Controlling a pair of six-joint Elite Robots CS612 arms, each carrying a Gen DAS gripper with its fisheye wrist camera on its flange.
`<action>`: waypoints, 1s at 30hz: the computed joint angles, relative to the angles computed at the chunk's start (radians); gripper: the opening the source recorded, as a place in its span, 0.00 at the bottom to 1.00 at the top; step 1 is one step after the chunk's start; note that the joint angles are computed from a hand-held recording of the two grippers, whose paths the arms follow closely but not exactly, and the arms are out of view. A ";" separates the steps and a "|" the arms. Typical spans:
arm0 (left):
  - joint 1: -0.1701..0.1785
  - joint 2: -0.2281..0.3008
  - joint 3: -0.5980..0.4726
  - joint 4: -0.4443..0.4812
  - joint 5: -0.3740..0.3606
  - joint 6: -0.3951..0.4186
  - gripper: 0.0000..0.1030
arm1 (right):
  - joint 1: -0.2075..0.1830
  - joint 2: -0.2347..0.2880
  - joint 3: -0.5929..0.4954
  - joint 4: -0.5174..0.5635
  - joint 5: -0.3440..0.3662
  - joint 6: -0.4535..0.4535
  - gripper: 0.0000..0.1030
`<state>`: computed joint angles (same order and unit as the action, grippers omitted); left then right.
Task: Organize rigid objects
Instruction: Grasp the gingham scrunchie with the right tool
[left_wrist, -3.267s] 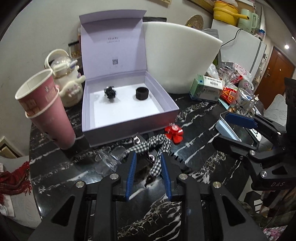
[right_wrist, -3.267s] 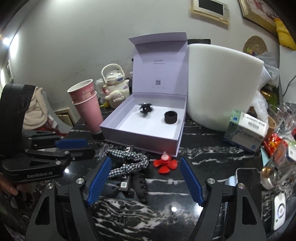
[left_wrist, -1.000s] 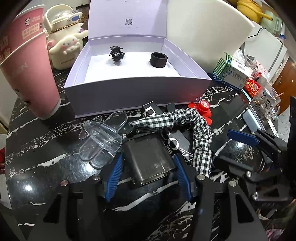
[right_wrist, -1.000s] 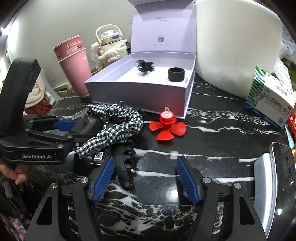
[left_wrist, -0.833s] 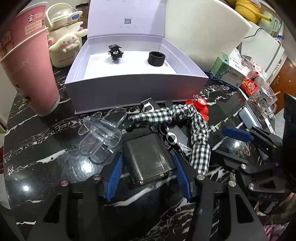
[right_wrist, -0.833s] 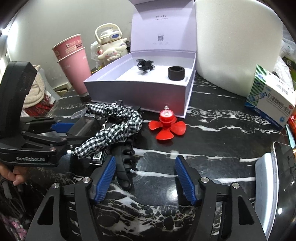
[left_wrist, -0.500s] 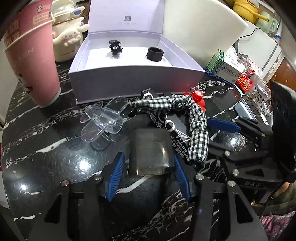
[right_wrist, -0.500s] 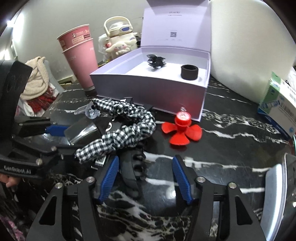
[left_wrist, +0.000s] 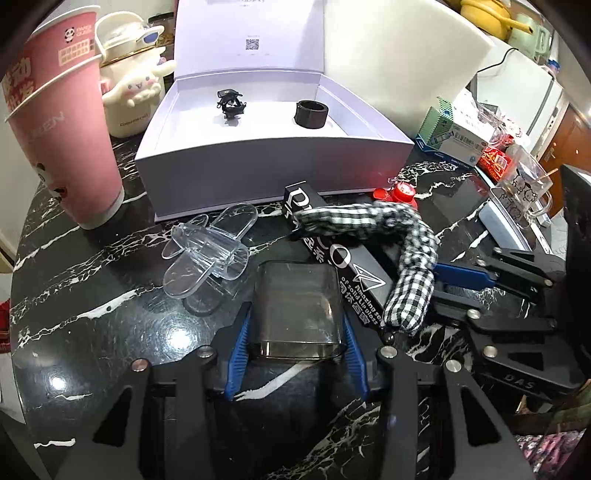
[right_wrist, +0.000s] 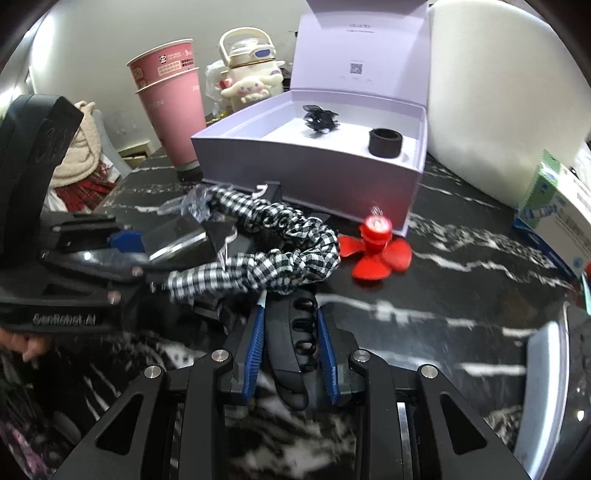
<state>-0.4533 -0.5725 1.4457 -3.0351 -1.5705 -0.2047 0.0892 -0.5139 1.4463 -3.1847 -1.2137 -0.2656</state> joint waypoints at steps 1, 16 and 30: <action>-0.001 -0.001 0.002 -0.002 0.002 0.003 0.44 | -0.003 -0.005 0.012 -0.003 0.002 0.003 0.27; -0.011 -0.020 0.050 -0.033 -0.027 0.022 0.44 | -0.021 -0.052 0.132 -0.074 -0.053 0.026 0.33; -0.006 -0.011 0.031 -0.024 -0.030 0.026 0.44 | -0.007 -0.029 0.061 -0.090 -0.059 -0.106 0.83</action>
<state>-0.4596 -0.5836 1.4766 -3.0595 -1.6004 -0.1785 0.0826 -0.5432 1.5074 -3.2745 -1.2729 -0.3713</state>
